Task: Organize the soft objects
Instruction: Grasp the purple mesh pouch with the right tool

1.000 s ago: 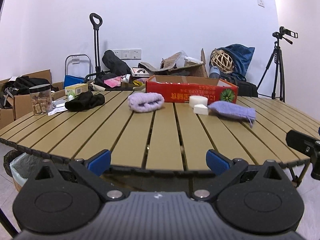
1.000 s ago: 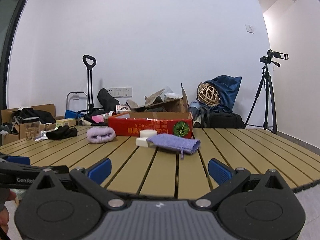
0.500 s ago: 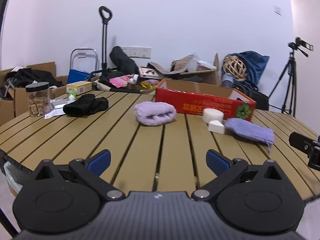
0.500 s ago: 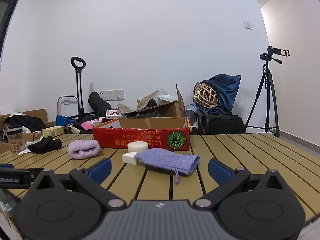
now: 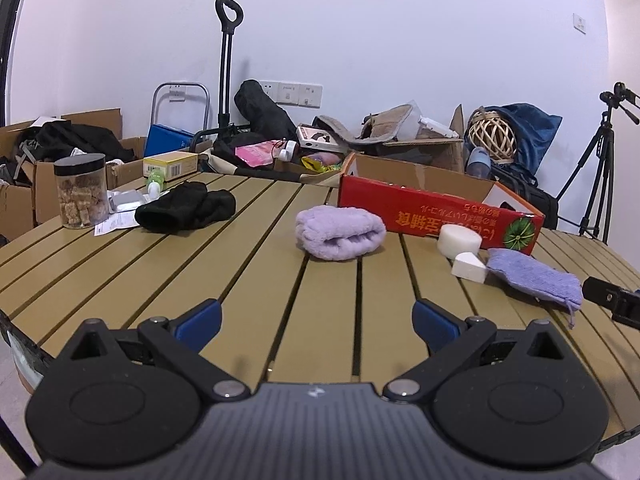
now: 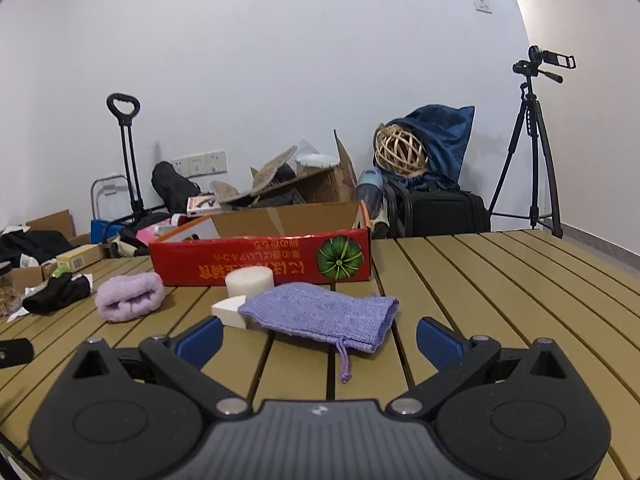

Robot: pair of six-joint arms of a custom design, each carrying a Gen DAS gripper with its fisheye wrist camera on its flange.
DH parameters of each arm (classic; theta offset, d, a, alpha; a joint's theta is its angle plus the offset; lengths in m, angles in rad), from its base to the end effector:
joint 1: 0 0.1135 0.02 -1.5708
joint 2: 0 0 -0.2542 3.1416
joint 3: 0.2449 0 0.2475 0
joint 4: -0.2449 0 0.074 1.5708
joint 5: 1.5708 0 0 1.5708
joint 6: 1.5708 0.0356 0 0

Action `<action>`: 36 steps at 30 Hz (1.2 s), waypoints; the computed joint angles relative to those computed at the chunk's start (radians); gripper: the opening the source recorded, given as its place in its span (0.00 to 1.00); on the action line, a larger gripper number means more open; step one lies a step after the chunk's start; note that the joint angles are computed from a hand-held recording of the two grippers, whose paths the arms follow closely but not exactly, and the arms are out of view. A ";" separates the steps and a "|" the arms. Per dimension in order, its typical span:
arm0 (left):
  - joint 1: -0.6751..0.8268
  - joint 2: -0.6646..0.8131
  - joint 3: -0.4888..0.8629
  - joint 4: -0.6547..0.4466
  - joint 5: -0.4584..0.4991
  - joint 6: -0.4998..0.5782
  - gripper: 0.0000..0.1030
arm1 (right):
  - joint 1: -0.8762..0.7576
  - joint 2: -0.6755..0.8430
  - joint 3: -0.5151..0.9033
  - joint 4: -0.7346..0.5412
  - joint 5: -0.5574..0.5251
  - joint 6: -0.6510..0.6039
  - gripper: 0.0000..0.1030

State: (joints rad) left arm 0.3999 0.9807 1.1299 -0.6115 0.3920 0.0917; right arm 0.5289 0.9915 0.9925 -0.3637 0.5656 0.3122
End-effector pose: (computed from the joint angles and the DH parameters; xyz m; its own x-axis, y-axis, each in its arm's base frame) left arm 0.1921 0.0664 0.3721 -0.4132 -0.0828 -0.9069 -0.0070 0.9961 -0.0877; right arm 0.1980 0.0936 0.3496 -0.2895 0.1312 -0.9482 0.1004 0.9893 0.1062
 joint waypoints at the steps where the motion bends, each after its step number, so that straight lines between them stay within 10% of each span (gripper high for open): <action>1: -0.001 0.003 -0.002 0.008 -0.005 0.006 1.00 | -0.010 0.016 0.011 -0.002 -0.012 -0.005 1.00; 21: -0.024 0.202 0.128 0.015 -0.026 0.013 1.00 | -0.156 0.527 0.555 -0.315 -0.123 -0.096 0.97; 36: -0.007 0.205 0.142 0.003 0.001 -0.001 1.00 | -0.234 0.605 0.608 -0.367 -0.228 -0.019 0.56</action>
State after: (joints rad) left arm 0.3929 1.1857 1.2723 -0.6081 0.3932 0.0911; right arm 0.2952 1.5963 1.6000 -0.7303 0.3379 0.2931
